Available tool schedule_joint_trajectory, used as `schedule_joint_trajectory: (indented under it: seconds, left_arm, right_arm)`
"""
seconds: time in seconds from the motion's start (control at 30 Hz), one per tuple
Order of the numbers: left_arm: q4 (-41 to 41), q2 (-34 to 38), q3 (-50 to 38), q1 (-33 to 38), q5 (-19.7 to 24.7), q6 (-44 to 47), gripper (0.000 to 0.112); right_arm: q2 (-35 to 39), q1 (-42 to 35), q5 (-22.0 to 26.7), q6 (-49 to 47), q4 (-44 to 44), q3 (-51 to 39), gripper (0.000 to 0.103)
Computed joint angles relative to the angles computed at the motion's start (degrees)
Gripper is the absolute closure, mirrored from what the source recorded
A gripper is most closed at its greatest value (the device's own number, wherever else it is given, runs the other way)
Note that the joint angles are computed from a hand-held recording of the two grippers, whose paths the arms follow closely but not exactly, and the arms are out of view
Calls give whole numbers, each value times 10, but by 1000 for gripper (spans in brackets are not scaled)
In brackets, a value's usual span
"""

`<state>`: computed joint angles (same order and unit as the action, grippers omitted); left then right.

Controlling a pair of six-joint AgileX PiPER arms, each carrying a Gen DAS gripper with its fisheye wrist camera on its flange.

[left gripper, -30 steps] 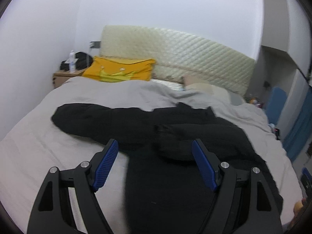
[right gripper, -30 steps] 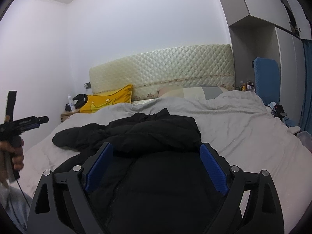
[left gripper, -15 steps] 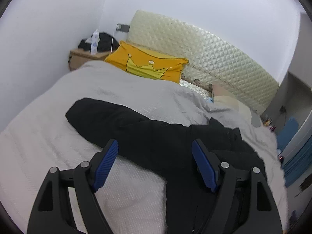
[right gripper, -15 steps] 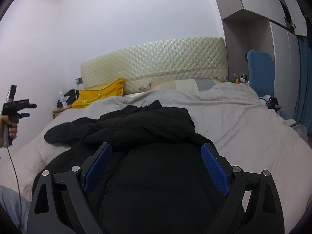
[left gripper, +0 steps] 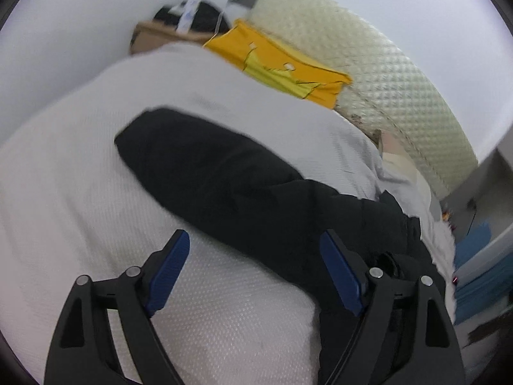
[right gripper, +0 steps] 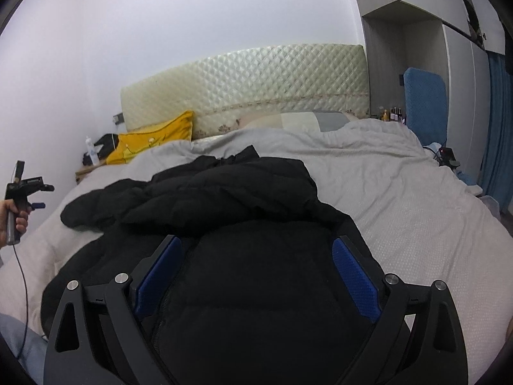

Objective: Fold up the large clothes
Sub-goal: 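Move the left gripper to the other sleeve cuff and grasp it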

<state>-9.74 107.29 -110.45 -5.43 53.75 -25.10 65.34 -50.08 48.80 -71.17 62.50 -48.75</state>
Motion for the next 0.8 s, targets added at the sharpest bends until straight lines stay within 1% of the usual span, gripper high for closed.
schedule_joint_trajectory:
  seconds: [0.1, 0.13, 0.17, 0.2, 0.3, 0.43, 0.57, 0.63, 0.7, 0.73, 0.8]
  left_arm:
    - [-46, 9, 41, 34, -33, 13, 24]
    - [-65, 12, 54, 46, -44, 21, 19]
    - [-83, 16, 66, 58, -53, 28, 12]
    - [-98, 20, 75, 69, -60, 34, 10]
    - [-146, 33, 98, 101, -91, 65, 9]
    - [-223, 70, 98, 139, -122, 103, 9]
    - [-336, 114, 89, 163, -149, 163, 10]
    - [-342, 147, 60, 161, -159, 138, 10]
    - [-370, 173, 39, 158, -176, 129, 10]
    - [-360, 188, 19, 154, -181, 111, 10]
    - [-311, 214, -25, 146, -188, 66, 11]
  right_arm:
    - [0, 22, -21, 30, -19, 1, 8]
    - [-3, 30, -29, 36, -23, 4, 8]
    - [-6, 36, -35, 40, -25, 6, 8]
    - [-7, 42, -40, 43, -26, 7, 8]
    - [-16, 70, -66, 63, -40, 12, 7]
    - [-12, 110, -103, 100, -64, 13, 7]
    - [2, 151, -143, 148, -102, 9, 6]
    - [9, 178, -177, 181, -132, 10, 6]
    - [20, 192, -188, 206, -147, 5, 6]
    - [25, 202, -198, 228, -163, 2, 6]
    - [34, 217, -213, 263, -187, -3, 5]
